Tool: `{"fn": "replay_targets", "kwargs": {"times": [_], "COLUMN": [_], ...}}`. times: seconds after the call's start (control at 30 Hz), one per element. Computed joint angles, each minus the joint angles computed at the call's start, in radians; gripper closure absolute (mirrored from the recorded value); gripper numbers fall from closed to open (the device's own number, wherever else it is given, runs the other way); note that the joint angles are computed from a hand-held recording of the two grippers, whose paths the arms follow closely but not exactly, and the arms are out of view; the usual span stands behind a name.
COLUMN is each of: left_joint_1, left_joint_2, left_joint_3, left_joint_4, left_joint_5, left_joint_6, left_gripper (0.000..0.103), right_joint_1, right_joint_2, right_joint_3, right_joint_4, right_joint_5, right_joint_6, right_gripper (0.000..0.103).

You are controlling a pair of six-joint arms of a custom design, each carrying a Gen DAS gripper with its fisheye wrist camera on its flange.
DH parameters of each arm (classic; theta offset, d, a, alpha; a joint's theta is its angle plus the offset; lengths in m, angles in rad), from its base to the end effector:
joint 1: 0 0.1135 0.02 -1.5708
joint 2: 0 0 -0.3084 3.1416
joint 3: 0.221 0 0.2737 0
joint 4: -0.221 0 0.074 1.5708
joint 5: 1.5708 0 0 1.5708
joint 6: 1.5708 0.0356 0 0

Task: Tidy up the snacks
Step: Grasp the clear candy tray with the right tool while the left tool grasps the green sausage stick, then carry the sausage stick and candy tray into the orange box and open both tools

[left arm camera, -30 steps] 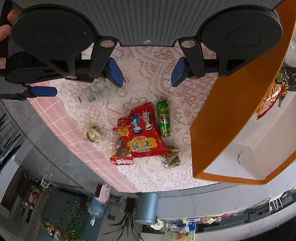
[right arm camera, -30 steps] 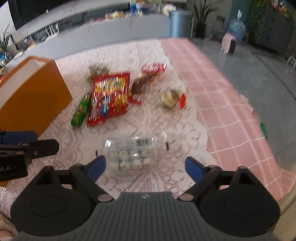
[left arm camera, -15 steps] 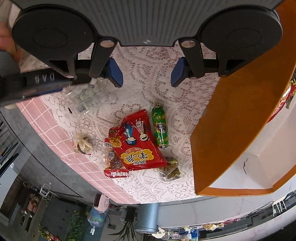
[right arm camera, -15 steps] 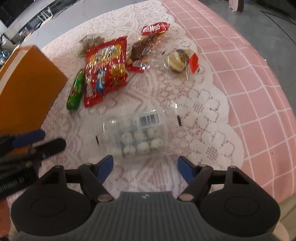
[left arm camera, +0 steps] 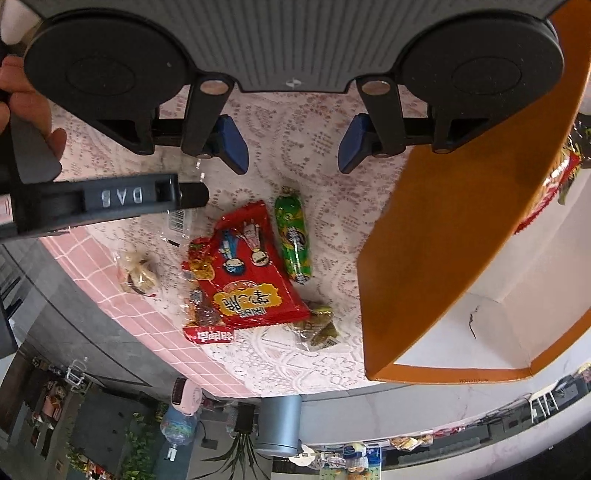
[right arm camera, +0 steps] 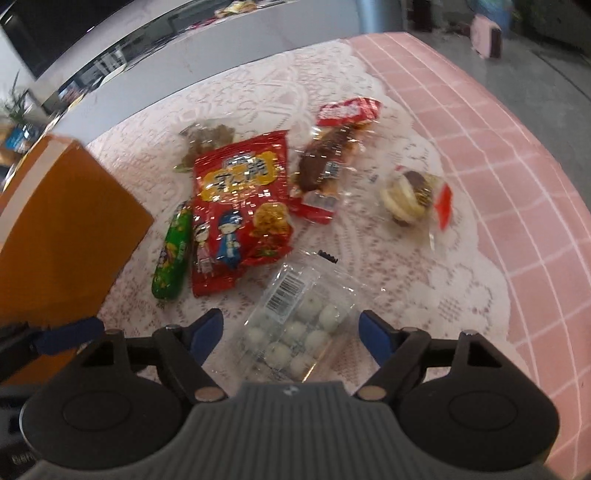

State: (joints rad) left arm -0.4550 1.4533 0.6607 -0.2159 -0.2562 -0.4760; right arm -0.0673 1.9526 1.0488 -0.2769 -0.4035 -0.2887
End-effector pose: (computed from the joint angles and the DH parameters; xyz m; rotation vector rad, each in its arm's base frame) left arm 0.2482 -0.1114 0.1800 -0.1206 2.5270 -0.0367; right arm 0.3879 -0.0121 0.1283 -0.4000 2.6278 0.4417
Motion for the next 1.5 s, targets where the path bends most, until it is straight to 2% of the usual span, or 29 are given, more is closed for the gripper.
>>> {"fn": "replay_targets", "kwargs": {"times": [0.17, 0.27, 0.47, 0.57, 0.7, 0.8, 0.9, 0.97, 1.03, 1.13, 1.27, 1.3, 1.5], "left_joint_1": [-0.004, -0.001, 0.013, 0.025, 0.014, 0.009, 0.021, 0.026, 0.035, 0.047, 0.042, 0.04, 0.035], "left_joint_2": [0.013, 0.009, 0.007, 0.025, 0.088, 0.145, 0.182, 0.207, 0.233, 0.261, 0.278, 0.279, 0.253], "left_joint_3": [-0.001, -0.003, -0.007, -0.023, -0.004, 0.027, 0.033, 0.044, 0.061, 0.081, 0.089, 0.088, 0.087], "left_joint_4": [0.0, -0.002, 0.034, 0.109, 0.172, 0.184, 0.224, 0.231, 0.229, 0.226, 0.244, 0.249, 0.209], "left_joint_5": [-0.014, -0.014, -0.006, 0.008, -0.043, -0.08, -0.077, -0.083, -0.075, -0.059, -0.078, -0.078, -0.072], "left_joint_6": [0.018, 0.019, 0.031, 0.039, 0.069, 0.081, 0.093, 0.105, 0.116, 0.112, 0.121, 0.126, 0.114], "left_gripper": [0.037, 0.038, 0.038, 0.038, 0.038, 0.045, 0.045, 0.05, 0.06, 0.066, 0.072, 0.077, 0.079], "right_joint_1": [0.039, 0.066, 0.042, 0.031, 0.007, 0.01, 0.028, 0.041, 0.044, 0.057, 0.043, 0.043, 0.043], "right_joint_2": [-0.01, -0.019, -0.026, -0.015, -0.013, -0.029, -0.041, -0.045, -0.049, -0.06, -0.068, -0.069, -0.074], "right_joint_3": [-0.051, -0.084, -0.059, -0.029, -0.026, -0.057, -0.086, -0.099, -0.113, -0.136, -0.142, -0.143, -0.146], "right_joint_4": [0.093, 0.152, 0.103, 0.055, 0.019, 0.055, 0.094, 0.115, 0.13, 0.164, 0.164, 0.165, 0.166], "right_joint_5": [0.053, 0.097, 0.155, 0.191, 0.168, 0.168, 0.189, 0.197, 0.166, 0.17, 0.136, 0.136, 0.127], "right_joint_6": [-0.077, -0.118, -0.104, -0.054, -0.013, -0.007, -0.014, -0.034, -0.075, -0.108, -0.106, -0.106, -0.109], "right_gripper": [0.026, 0.032, 0.033, 0.021, 0.022, 0.028, 0.028, 0.029, 0.032, 0.041, 0.043, 0.043, 0.047]}}
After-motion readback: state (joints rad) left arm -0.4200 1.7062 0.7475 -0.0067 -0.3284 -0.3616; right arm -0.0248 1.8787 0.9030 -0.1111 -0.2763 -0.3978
